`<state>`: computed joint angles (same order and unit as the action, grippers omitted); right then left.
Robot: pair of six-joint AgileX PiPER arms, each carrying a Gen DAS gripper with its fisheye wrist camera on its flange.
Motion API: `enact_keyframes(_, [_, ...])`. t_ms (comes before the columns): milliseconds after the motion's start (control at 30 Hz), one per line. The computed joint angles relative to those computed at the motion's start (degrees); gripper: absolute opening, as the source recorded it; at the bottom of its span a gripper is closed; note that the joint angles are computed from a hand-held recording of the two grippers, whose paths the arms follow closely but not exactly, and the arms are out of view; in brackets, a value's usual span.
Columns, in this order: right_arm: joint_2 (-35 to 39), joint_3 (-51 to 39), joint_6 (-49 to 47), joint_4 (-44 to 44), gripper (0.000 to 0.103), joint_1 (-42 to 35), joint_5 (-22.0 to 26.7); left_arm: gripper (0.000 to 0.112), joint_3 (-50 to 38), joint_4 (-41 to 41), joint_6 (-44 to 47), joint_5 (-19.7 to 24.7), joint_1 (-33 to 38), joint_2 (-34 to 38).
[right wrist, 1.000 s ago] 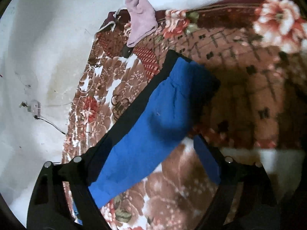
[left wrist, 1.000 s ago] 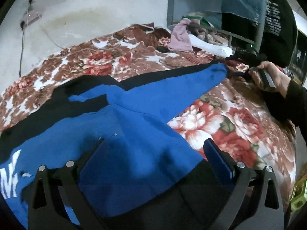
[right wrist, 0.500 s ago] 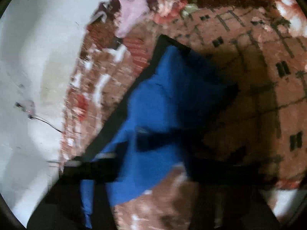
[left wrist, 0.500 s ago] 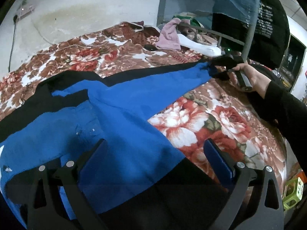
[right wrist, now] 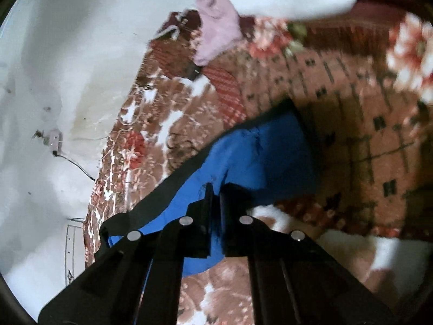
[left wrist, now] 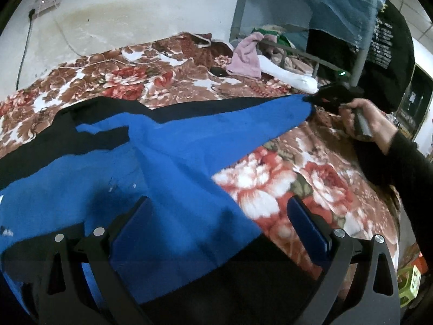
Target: Fold large clothes
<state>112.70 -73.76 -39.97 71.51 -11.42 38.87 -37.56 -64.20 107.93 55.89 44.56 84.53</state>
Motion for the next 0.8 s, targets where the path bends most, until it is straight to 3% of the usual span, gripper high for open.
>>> enact_keyframes(200, [-11.72, 1.65, 2.65, -6.51, 0.005, 4.29, -2.04, 0.098, -3.47, -0.58, -4.73, -12.76, -13.83, 5.39])
enact_keyframes(400, [-18.25, -8.2, 28.75, -35.69, 0.005, 17.13, -2.04, 0.098, -5.06, -4.17, -3.25, -11.77, -20.49, 11.62])
enact_keyframes(567, [-18.15, -17.77, 45.38, -51.63, 0.005, 26.87, -1.3, 0.098, -4.01, -9.33, 1.88, -16.78, -25.81, 15.41])
enact_keyframes(633, [-16.87, -22.84, 51.67, -59.25, 0.005, 30.88, 0.7, 0.098, -3.75, -9.68, 2.66, -19.02, -27.84, 16.15])
enact_keyframes(733, [-12.67, -35.11, 60.32, -69.56, 0.005, 38.19, 7.29, 0.098, -2.12, -10.7, 4.15, -25.32, -31.98, 15.76])
enact_keyframes(800, [-8.74, -44.4, 63.75, -74.33, 0.005, 42.89, 11.78, 0.099, -1.83, -11.2, 4.36, -26.87, -32.89, 15.72])
